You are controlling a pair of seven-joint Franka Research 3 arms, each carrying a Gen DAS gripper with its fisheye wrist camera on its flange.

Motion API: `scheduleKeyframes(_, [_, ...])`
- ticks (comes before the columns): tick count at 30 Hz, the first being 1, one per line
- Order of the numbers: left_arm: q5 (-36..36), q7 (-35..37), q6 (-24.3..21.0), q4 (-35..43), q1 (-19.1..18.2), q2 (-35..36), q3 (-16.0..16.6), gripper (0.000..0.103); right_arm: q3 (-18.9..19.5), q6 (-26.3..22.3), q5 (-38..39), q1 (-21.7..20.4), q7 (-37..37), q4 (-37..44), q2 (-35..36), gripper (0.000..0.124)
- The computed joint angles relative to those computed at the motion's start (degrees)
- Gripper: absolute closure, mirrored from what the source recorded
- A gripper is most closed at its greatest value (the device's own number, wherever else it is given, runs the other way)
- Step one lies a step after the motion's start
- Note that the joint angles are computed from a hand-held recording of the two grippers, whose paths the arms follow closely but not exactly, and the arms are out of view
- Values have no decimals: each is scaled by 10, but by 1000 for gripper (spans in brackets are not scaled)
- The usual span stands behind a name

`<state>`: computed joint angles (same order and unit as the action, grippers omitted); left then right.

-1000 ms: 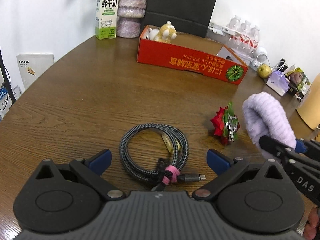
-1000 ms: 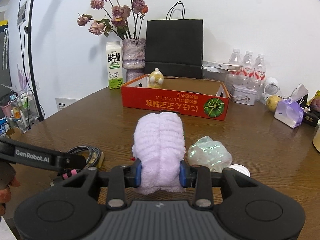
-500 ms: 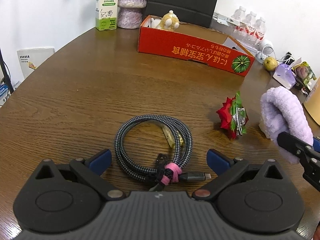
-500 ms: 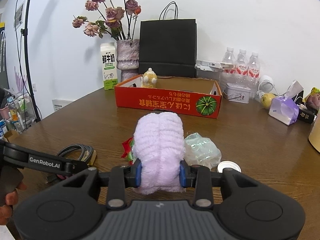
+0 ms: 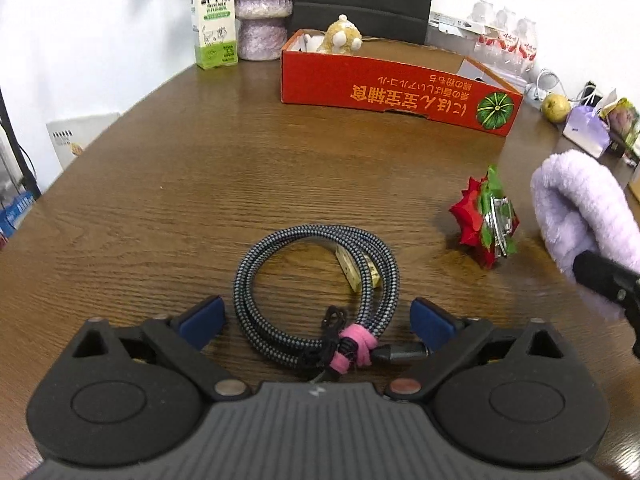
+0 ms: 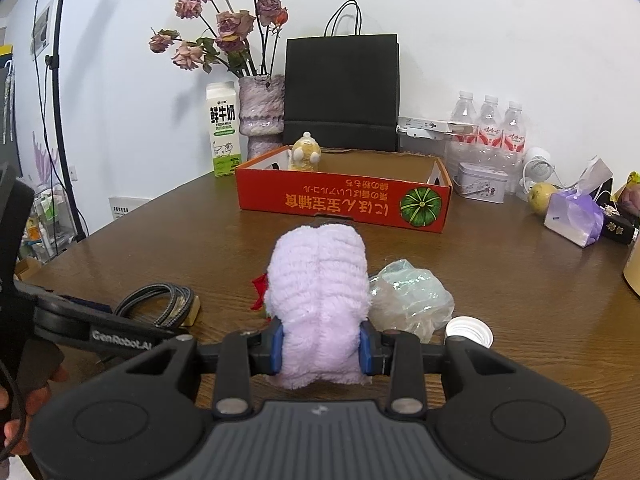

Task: Organize objects
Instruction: 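Grasp the black braided cable with the left tool while the right tool holds the towel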

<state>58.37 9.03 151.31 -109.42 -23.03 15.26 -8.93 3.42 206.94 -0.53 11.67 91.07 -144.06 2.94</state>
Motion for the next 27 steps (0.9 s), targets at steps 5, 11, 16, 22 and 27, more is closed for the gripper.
scheduleKeyframes(5, [16,-16,0,-7,-1,-8,1,20,0,1,-3,-1,3,-1,0,91])
scheduleKeyframes(11, [42,-26,-11,-11,-4,-16,-2,22,0,2,-2,-2,1,0,2,91])
scheduleKeyframes(16, [65,-38,-13,-13,-2,-27,-6,22,0,4,-5,-3,2,1,1,91])
scheduleKeyframes(22, [76,-40,-11,-9,2,-34,-12,22,0,2,-6,-1,2,7,-2,91])
scheduleKeyframes(27, [77,-34,-12,1,4,-32,-13,22,-1,-4,-9,-2,1,17,-1,91])
